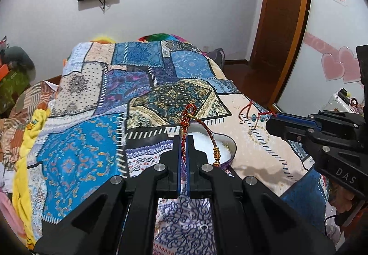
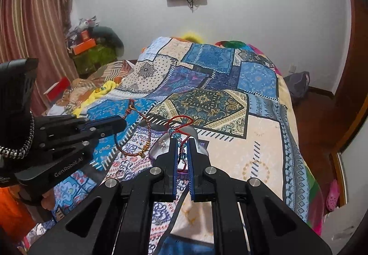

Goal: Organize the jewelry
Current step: 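Lift both bracelets and carry them toward the purple heart tin, then lower both bracelets into the tin and open both grippers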

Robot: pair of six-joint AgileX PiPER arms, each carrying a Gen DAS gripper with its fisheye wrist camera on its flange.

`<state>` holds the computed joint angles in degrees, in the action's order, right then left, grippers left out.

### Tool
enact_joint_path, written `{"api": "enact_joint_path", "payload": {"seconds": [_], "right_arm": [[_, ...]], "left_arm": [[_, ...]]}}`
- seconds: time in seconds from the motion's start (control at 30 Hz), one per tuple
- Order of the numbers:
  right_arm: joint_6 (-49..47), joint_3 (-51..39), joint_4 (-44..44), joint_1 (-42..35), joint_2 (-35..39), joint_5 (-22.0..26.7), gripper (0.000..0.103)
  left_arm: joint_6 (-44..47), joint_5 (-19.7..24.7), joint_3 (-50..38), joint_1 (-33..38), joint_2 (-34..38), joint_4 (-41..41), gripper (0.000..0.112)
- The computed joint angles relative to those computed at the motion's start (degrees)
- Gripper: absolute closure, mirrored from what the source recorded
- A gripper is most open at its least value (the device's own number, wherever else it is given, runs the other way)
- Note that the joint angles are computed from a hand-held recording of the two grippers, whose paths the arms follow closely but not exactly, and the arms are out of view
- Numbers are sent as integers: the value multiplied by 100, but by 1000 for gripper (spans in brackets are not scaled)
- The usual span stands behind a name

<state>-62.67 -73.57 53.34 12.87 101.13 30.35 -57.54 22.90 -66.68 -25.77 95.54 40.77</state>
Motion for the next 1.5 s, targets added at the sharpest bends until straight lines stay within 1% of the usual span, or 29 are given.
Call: {"api": "enact_joint_path", "payload": {"seconds": [0.13,0.47,0.57,0.77,0.93,1.13,1.2,1.3,1.37,1.5], "right_arm": [[104,-234,-67,5,243,21,96],[493,-727,-401,65,783,98,96],[820,-1100,-735,80,1098,381,96],[1257,-1546,-1158,134,1552,732,96],[1470,-1730,-1455,209,1707,870,96],[1342,-1623,-1495,252,1630,782,96],[1348,-1611,-1555,279,1611,758,96],[1373,-1523,-1659,337,1540,616,95],[1342,-1453,-1666,352,1471,530,92],[1225,-1294,-1594,346,1303,391,86]], "left_arm": [[663,-192,-209,179,283,-626,111],[2412,-333,-690,421,918,-2161,111],[2794,-261,-846,450,1104,-2485,111],[3224,-238,-953,496,1282,-2874,111],[3421,-144,-1014,525,1345,-3102,111],[3354,-95,-960,521,1282,-3051,110],[3261,-81,-916,514,1228,-2968,106],[3114,-129,-768,521,1070,-2837,96],[2956,-158,-662,514,949,-2683,88],[2684,-165,-497,482,710,-2390,85]]}}
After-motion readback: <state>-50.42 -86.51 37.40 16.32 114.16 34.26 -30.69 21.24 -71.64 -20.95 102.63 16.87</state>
